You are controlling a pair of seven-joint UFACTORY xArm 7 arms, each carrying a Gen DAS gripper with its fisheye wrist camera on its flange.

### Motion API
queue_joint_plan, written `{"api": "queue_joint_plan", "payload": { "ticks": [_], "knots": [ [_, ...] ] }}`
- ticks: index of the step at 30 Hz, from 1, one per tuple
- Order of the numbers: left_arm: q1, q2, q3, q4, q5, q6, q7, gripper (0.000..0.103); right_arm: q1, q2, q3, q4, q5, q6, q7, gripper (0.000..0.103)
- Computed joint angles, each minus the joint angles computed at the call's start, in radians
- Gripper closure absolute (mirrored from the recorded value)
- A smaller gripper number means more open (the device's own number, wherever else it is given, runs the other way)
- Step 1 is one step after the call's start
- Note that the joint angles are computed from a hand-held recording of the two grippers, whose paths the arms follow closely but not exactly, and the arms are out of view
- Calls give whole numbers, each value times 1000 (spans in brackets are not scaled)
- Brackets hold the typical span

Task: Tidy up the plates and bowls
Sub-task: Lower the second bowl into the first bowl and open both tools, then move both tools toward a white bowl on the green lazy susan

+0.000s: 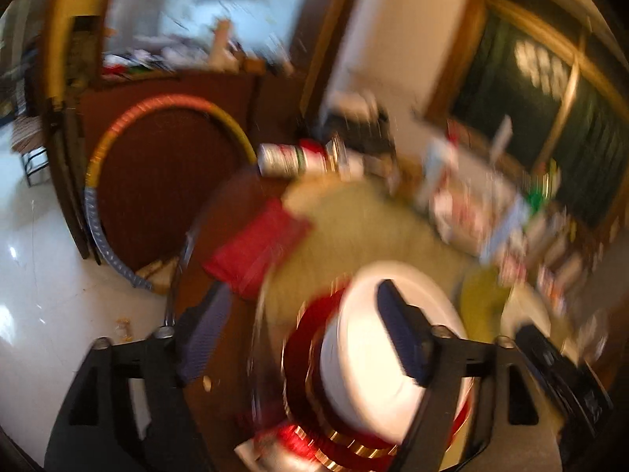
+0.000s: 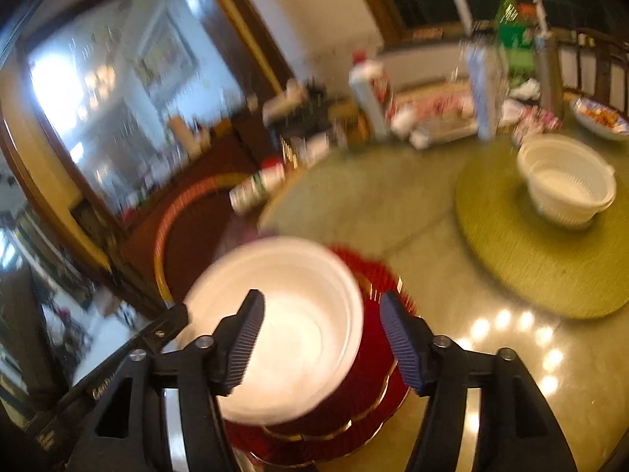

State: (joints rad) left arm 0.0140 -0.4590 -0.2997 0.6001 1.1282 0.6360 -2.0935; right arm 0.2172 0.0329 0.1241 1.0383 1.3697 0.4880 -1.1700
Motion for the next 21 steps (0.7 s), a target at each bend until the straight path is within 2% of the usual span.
{"api": "queue_joint_plan", "payload": {
  "ticks": [1, 2, 4, 6, 10, 13, 15, 19, 21],
  "knots": [
    [10, -22, -28, -3, 32, 25, -59, 17, -11, -13, -8, -3, 54, 10, -37, 17],
    [12, -28, -43, 4, 51, 46, -85, 17, -23, -22, -20, -5, 99, 24, -64, 13],
    [0, 3, -63, 51, 94, 69, -82, 16, -50, -15, -46, 9, 102, 61, -44, 12],
    [-28, 85, -45, 127, 125, 30, -22, 16, -86, 29, -71, 50, 24, 112, 64, 12],
    [-103, 312, 26, 317, 95, -134, 148, 16, -170, 138, -94, 144, -119, 147, 290, 11],
    [-158, 500, 54, 486, -25, -188, 324, 16, -235, 226, -101, 231, -197, 185, 416, 11],
    [-185, 626, 66, 605, -98, -219, 393, 16, -271, 282, -101, 297, -242, 204, 479, 11],
    [-252, 842, 84, 848, -205, -140, 495, 16, -321, 391, -85, 438, -323, 232, 586, 12],
    [-260, 944, 82, 970, -292, -111, 567, 16, -333, 465, -80, 539, -387, 255, 656, 15]
  ]
}}
